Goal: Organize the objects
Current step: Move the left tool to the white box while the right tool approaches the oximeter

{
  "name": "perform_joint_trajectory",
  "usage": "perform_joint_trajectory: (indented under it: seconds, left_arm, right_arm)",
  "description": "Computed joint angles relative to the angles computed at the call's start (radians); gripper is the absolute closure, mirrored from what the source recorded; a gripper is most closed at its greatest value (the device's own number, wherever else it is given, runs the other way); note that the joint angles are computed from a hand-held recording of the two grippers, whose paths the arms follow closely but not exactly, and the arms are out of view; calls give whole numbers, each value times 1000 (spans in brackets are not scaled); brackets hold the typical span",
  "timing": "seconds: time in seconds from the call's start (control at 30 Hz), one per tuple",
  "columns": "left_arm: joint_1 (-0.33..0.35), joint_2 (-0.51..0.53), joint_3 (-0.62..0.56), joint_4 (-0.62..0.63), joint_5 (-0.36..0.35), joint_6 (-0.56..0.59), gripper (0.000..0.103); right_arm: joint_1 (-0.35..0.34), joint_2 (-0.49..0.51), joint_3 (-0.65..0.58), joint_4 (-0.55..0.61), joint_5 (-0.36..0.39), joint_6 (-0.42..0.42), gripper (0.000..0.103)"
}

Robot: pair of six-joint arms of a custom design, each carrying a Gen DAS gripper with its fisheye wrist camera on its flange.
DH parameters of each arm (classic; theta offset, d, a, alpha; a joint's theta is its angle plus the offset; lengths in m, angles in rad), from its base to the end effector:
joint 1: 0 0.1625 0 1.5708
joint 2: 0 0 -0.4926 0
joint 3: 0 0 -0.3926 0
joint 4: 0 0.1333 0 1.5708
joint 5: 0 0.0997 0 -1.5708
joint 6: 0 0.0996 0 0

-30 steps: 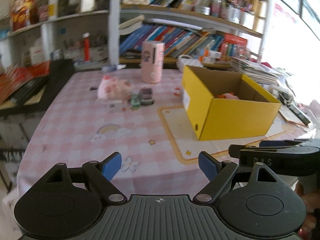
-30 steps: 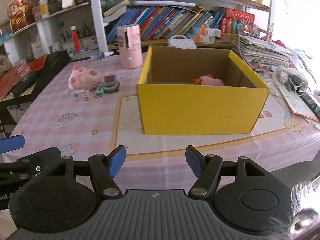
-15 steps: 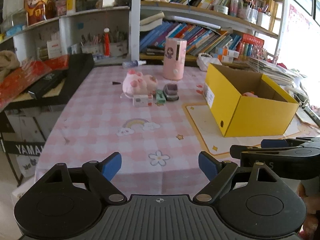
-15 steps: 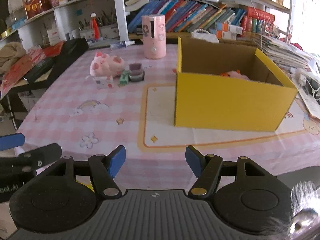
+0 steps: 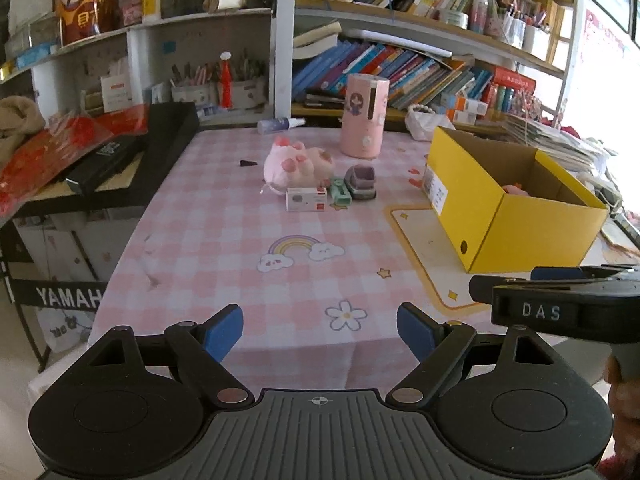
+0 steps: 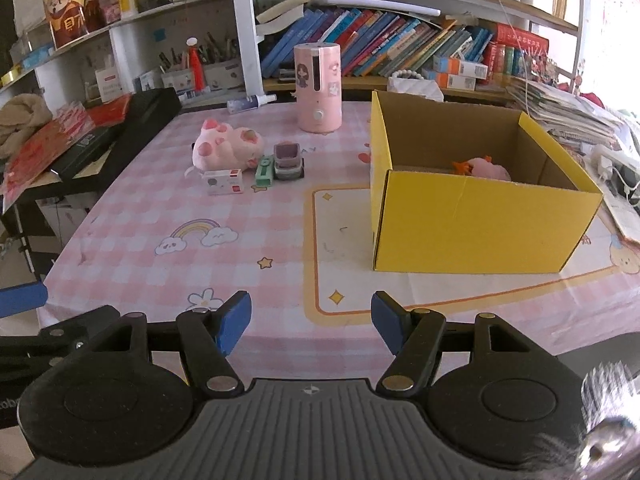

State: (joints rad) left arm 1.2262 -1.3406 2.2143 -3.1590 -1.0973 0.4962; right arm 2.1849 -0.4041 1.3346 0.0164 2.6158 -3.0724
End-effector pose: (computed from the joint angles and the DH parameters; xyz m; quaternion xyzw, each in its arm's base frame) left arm 0.0000 -0.5289 0.3395 0.2968 0.8649 -0.3223 0.2448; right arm 0.4049 -0.4924 -0.0575 0.0744 -0.8355 0.4097 0.3584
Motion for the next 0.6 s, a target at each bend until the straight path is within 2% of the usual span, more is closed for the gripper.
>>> perform_joint_trajectory:
  seconds: [0.23,0.6]
  left_arm:
    - [9,44,-26,-17,-3,3,17]
    - [11,158,-140,-49,17,-1,17]
  right_arm:
    - [-26,1,-7,-20,-18,-46,39]
    - [-92,-6,-77,-65,-99,-227,39]
